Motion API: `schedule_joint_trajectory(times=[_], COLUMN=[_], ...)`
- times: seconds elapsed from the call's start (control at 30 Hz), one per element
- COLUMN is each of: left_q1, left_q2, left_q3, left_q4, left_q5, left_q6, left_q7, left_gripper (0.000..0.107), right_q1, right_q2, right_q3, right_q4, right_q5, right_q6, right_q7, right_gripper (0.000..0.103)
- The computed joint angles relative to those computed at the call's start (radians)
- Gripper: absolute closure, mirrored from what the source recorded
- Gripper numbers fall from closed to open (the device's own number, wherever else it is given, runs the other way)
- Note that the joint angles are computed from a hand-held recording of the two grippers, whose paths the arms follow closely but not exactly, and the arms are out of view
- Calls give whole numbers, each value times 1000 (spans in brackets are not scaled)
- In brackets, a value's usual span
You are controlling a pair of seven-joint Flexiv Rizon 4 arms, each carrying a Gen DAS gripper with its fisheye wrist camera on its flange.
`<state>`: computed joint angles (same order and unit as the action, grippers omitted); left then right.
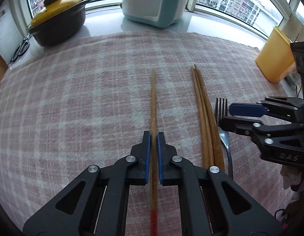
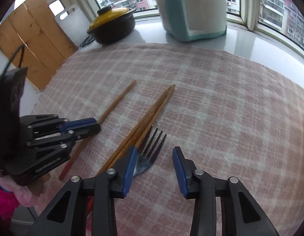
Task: Organize utensils
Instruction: 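Grasp one wooden chopstick with the left tool while the right tool grasps the metal fork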
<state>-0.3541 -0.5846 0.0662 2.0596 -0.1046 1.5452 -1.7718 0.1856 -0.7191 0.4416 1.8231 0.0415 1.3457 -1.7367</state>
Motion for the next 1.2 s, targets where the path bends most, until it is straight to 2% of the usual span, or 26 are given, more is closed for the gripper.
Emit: schedule_joint_trajectory(times=[0.1, 0.23, 0.33, 0.43, 0.53, 0.57, 0.6, 0.73, 0.83, 0.97, 1.03, 1.2], left_q1=[-5, 12, 28, 43, 58, 65, 72, 85, 91, 106, 109, 142], left_q2=[4, 9, 11, 11, 10, 10, 10, 7, 5, 5, 6, 5], left_q3=[4, -13, -29, -47, -65, -72, -80, -98, -107, -124, -127, -158], left_q4=[9, 26, 35, 46, 53, 56, 59, 66, 72, 81, 86, 99], left_q5=[0, -5, -11, -21, -31, -35, -38, -51, -59, -68, -71, -75], left_q6=[8, 26, 41, 59, 72, 77, 81, 96, 109, 125, 131, 150], left_q7=[-9, -8, 1, 7, 17, 21, 26, 35, 40, 45, 46, 54], left_gripper=[102, 102, 102, 102, 102, 102, 102, 102, 102, 102, 102, 102], right_q1=[27, 28, 55, 83, 81, 82, 72, 96, 129, 124, 151, 158], right_q2=[-1, -6, 0, 12, 14, 13, 9, 8, 14, 19, 30, 31], right_q3=[-25, -18, -46, -76, -71, -71, -60, -88, -125, -112, -138, -132], right_q4=[15, 11, 15, 27, 29, 28, 24, 41, 53, 44, 52, 51], right_q5=[-20, -30, -47, -74, -99, -105, -104, -126, -151, -167, -184, -211], right_q6=[44, 47, 51, 48, 35, 25, 22, 62, 79, 51, 57, 31], right_q7=[0, 17, 52, 79, 74, 75, 66, 66, 99, 115, 131, 125], right_gripper=[70, 75, 86, 88, 83, 74, 72, 73, 78, 95, 100, 101])
